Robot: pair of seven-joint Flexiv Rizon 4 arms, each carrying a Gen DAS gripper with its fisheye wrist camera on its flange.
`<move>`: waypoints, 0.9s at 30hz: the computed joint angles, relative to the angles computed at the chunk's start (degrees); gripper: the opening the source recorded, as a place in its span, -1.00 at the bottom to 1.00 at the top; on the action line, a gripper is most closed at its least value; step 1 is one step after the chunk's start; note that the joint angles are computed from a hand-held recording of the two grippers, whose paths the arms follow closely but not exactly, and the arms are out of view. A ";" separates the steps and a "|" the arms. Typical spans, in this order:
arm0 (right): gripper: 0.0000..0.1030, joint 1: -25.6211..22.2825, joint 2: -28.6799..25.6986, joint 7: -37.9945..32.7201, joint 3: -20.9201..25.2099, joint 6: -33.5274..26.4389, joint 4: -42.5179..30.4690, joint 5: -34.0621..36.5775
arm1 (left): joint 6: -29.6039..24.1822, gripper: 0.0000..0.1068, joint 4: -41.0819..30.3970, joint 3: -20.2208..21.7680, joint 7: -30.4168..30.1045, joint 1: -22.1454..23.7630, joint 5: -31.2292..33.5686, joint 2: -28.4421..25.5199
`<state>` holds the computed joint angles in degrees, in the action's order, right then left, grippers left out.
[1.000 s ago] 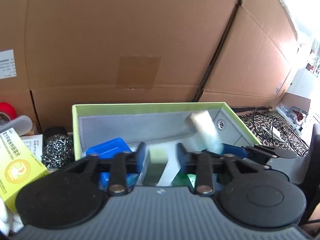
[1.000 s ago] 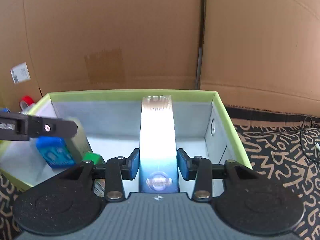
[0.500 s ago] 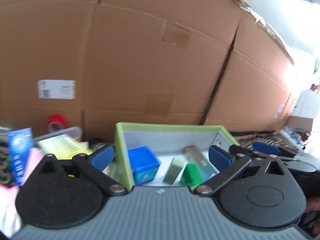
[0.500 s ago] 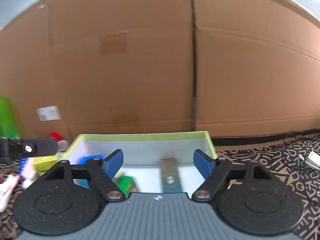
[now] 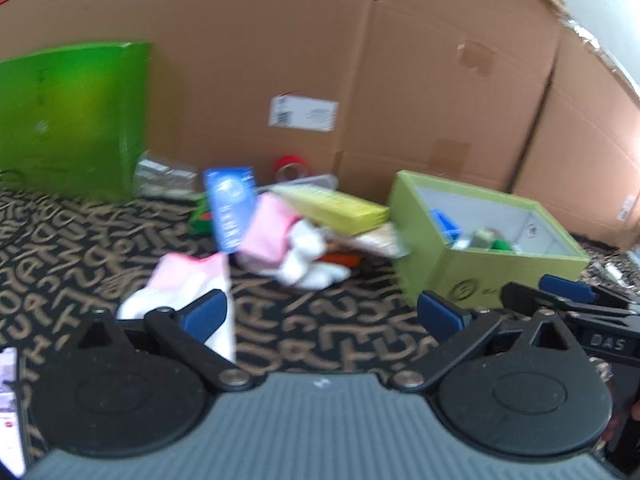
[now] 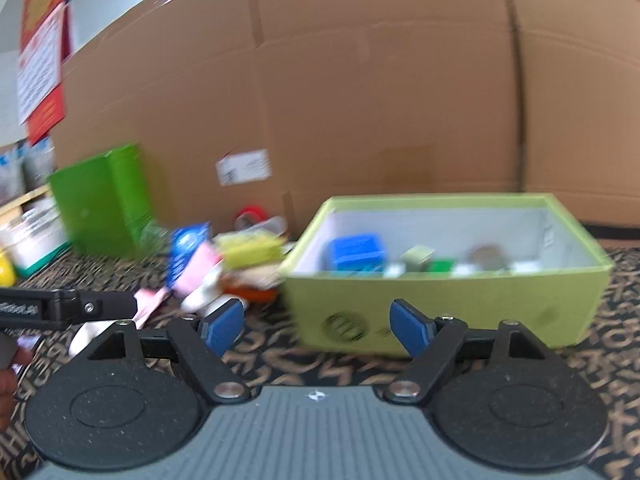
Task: Organize objects
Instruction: 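Grasp the white-pink glove with the left tool while the right tool grasps the other glove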
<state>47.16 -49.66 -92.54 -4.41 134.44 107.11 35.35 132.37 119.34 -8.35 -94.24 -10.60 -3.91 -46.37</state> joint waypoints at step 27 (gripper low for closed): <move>-0.74 2.64 -13.07 11.12 -8.97 -22.45 -21.90 -17.68 | -11.60 0.62 -6.93 2.05 3.17 3.82 -4.91 -5.16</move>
<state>49.80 -62.73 -81.42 -13.38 111.99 85.21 17.68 120.78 112.41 -6.30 -91.06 -6.78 -8.83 -51.54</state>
